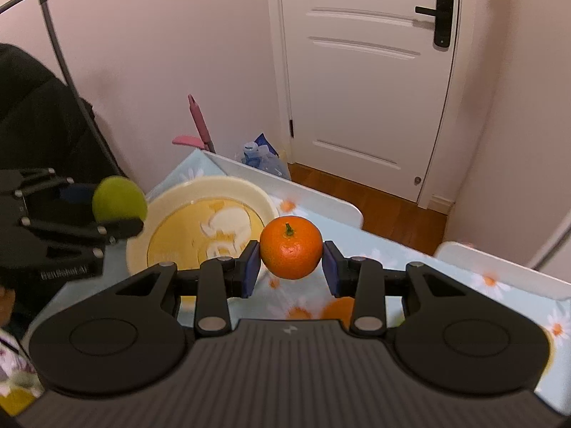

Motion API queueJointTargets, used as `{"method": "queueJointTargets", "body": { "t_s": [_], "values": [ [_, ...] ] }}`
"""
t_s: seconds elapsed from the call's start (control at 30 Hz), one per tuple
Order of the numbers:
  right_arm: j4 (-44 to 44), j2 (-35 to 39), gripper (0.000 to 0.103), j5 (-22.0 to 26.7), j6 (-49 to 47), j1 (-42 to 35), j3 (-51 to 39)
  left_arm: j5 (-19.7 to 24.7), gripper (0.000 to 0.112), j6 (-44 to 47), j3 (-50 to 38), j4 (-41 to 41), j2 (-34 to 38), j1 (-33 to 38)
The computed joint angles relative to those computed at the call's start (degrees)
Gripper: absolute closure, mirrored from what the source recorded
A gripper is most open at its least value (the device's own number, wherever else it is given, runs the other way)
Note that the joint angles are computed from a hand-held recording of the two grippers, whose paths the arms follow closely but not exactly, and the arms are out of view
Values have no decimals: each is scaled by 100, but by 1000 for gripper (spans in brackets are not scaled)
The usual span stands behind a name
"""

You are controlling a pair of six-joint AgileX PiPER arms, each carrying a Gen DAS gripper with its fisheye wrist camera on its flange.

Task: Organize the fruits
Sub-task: 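Carry the green apple into the cream bowl and open the left tool while the right tool carries the mandarin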

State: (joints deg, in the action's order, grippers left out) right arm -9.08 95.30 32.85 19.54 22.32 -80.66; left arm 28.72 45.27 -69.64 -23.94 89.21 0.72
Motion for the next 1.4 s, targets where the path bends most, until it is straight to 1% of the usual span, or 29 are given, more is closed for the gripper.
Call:
{"method": "queueJointTargets", "body": {
  "t_s": [0.27,0.4,0.57,0.67,0.77,0.9,0.93,0.97,1.03,1.2,1.33,1.4],
  "values": [
    [-195,1505,51,408,328,167,-1732,120,54,724,-789,-404,1003,183],
    [-198,2061,51,567,396,184,-2337,255,54,745,-1429,-330,1639,160],
    [-207,2528,51,793,487,162,-2873,305,54,663,-1940,-122,2202,36],
    [-195,2620,51,860,510,127,-2962,262,54,789,-2135,-72,2463,-36],
    [-212,2691,51,935,535,123,-3057,363,54,852,-2413,-82,2710,-80],
    [-229,2769,51,1079,547,135,-3247,435,52,908,-2560,-156,2824,-93],
    [-225,2777,51,1105,542,131,-3282,380,46,1048,-2488,-290,2777,-74],
    [-207,2793,51,1130,523,124,-3328,354,31,1213,-2499,-438,2774,-38],
    [-184,2819,51,1173,472,129,-3405,286,19,1537,-2345,-776,2633,45],
    [-59,2824,51,1144,196,161,-3401,571,19,1273,-2257,-673,2402,212],
    [128,2881,51,1161,-121,186,-3407,493,17,1033,-1892,-547,2067,342],
    [219,2935,51,1196,-295,217,-3464,534,17,889,-1786,-484,1941,416]
  ]
}}
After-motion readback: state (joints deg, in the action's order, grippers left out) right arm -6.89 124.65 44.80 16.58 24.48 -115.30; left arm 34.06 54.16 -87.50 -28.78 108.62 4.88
